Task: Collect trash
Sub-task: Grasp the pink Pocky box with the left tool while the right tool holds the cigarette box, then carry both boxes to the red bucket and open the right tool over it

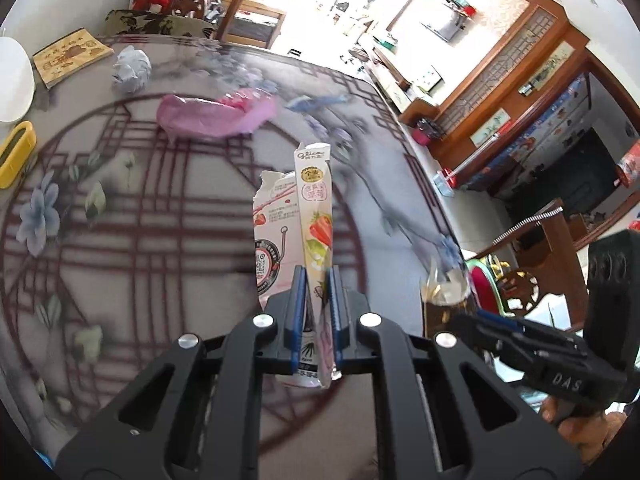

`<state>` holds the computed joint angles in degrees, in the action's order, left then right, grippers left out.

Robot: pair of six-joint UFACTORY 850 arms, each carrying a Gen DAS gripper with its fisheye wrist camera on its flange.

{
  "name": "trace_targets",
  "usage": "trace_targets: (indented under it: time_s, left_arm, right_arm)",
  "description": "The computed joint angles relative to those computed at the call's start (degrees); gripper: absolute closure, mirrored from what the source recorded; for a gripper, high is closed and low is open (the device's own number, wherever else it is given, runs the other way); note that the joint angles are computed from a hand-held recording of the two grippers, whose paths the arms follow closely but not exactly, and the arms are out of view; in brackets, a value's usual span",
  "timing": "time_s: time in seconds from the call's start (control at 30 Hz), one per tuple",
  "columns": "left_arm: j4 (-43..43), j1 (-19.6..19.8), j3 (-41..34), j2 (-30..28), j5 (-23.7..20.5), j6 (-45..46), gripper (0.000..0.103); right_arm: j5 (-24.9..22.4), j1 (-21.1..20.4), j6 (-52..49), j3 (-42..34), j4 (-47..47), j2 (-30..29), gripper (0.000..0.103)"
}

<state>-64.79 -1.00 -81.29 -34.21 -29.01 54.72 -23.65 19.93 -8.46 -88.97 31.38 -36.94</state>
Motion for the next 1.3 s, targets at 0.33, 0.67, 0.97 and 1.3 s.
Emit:
trace_targets:
  time_s: [0.33,0.67,0.97,1.3]
  left_arm:
    - [0.54,-4.39,3.52,4.17,3.66,1.02,0.092]
    - [0.71,-7.59,3.34,4.89,4.55,0.25,0.092]
    - [4.06,-11.28,0.26,2.95,4.49,-3.68,0.092]
    - [9.94,-15.47,-4.52,-0.41,3.21,-9.24,0.092]
  right_arm:
    - [4.73,-1.54,-2.48,9.08,1.86,6.77,0.069]
    - [6.43,-4.31,-6.56,14.21,5.45,10.83,0.069]
    - [6.64,-8.16,-9.67,17.58,8.4,13.2,0.069]
    - [6.01,-12.92,-14.72,20.77,14.2,14.57,0.069]
